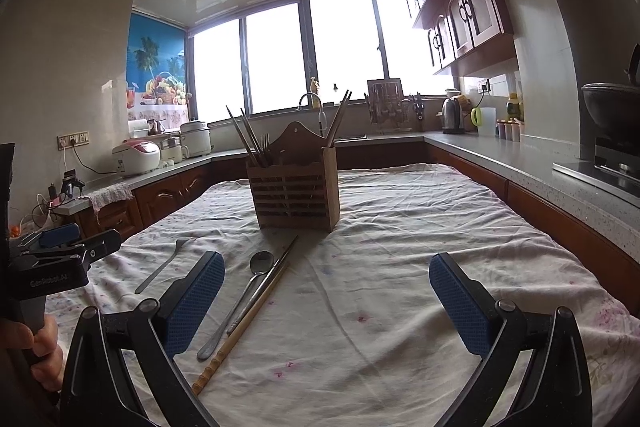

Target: Organize utensils

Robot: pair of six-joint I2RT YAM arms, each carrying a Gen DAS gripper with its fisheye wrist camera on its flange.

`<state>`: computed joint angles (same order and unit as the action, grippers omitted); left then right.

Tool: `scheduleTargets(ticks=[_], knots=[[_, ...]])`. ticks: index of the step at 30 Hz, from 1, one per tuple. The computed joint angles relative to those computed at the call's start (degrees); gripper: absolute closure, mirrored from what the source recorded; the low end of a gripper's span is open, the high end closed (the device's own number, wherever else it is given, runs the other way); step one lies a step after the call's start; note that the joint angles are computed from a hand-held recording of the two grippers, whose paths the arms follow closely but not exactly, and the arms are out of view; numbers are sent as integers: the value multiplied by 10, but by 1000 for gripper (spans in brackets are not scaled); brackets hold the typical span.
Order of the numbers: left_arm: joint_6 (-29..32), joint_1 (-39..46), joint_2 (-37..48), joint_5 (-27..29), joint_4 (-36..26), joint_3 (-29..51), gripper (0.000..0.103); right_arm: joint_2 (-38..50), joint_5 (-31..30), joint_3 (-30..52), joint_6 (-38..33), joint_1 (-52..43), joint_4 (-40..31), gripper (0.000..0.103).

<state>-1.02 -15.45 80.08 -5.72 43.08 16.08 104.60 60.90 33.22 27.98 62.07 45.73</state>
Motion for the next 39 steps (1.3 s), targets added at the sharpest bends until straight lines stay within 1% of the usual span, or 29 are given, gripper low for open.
scheduleTargets(ticks=[19,39], knots=[[-1,1,-1,9,-3,1,0,-9,1,-6,-4,-1,4,0],[3,-4,-3,2,-2,-1,0,-26,5,-6,-16,1,1,0]])
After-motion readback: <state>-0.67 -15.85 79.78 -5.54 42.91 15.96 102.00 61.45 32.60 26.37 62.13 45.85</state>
